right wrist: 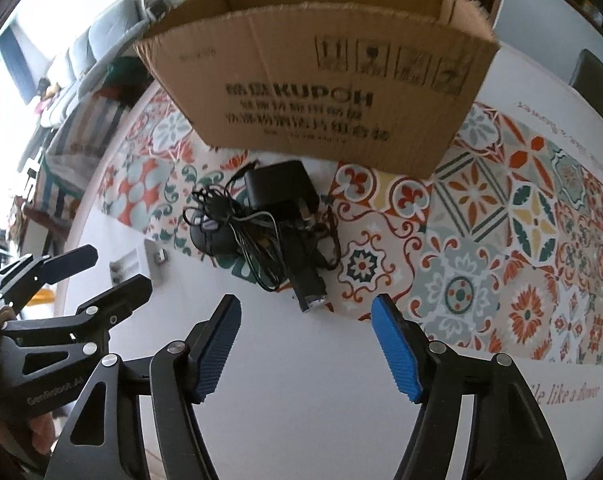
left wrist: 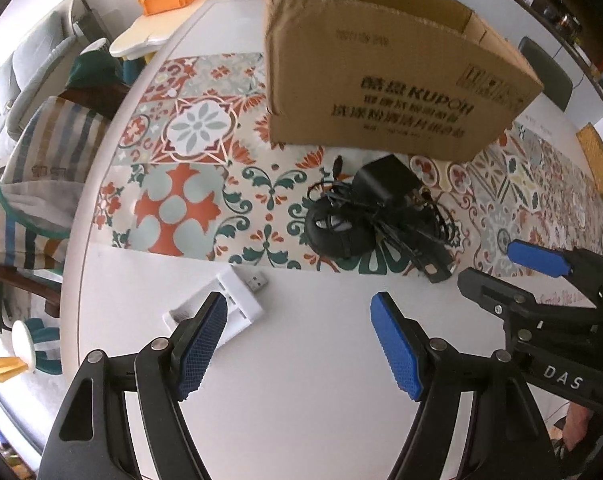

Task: Organize rigid objects
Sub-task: 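Move both tools back toward the black cable bundle on the table, then grasp the black plug with the right tool while the left tool grasps the black puck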

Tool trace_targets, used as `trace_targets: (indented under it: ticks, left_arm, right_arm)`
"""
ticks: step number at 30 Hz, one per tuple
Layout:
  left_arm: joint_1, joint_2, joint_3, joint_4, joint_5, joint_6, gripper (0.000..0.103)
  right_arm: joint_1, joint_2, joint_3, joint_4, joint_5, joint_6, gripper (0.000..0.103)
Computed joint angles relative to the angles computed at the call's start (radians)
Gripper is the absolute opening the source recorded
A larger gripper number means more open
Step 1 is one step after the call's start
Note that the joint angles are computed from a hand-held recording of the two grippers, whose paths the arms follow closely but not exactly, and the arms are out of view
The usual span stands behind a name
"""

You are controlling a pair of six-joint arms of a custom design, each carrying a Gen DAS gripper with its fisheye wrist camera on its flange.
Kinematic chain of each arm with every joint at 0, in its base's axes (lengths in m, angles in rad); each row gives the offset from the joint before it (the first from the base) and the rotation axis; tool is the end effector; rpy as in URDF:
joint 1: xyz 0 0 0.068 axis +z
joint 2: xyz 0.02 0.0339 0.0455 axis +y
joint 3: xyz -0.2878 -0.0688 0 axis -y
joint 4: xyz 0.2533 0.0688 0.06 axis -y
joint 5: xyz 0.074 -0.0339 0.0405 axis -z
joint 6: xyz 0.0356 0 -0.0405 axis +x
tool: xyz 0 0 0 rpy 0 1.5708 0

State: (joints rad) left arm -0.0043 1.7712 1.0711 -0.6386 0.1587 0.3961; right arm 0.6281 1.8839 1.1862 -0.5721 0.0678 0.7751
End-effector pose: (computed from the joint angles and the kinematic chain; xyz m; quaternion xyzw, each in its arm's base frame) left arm 0.3347 -0.0071 0.1720 0.2059 0.9685 -0.0548 0.1285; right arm 0.3039 0.2177 0.1660 0.0776 0.9851 0.0711 0.1361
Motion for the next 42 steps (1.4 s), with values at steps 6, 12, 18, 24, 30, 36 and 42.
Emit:
trace_targets:
  ticks: [6, 12, 18, 24, 30, 36, 42]
  left_arm:
    - [-0.029, 0.04, -0.009, 0.025, -0.038, -0.009, 0.074]
    - [-0.045, 0.083, 0.0, 0.03, -0.057, -0.023, 0.074]
    - [-0.048, 0.107, 0.007, 0.038, -0.068, -0.031, 0.074]
    - [-0.039, 0.128, 0.021, 0.034, -0.069, -0.035, 0.074]
    - [-0.032, 0.138, 0.028, 0.038, -0.072, -0.035, 0.074]
    - [-0.023, 0.138, 0.017, 0.046, -0.057, -0.02, 0.074]
    - [-0.007, 0.134, 0.006, 0.049, -0.015, 0.025, 0.074]
  right_arm:
    - [-0.02, 0.059, 0.022, -0.006, -0.045, -0.054, 0.063]
    - [-0.043, 0.141, 0.052, -0.003, -0.088, -0.104, 0.052]
    - [-0.053, 0.205, 0.081, 0.014, -0.101, -0.14, 0.042]
    - [-0.051, 0.237, 0.109, 0.031, -0.098, -0.153, 0.039]
    - [-0.049, 0.254, 0.119, 0.076, -0.087, -0.152, 0.028]
    - [-0.036, 0.235, 0.086, 0.103, -0.083, -0.107, 0.027]
    - [0.004, 0.165, 0.002, 0.115, -0.061, 0.036, 0.026]
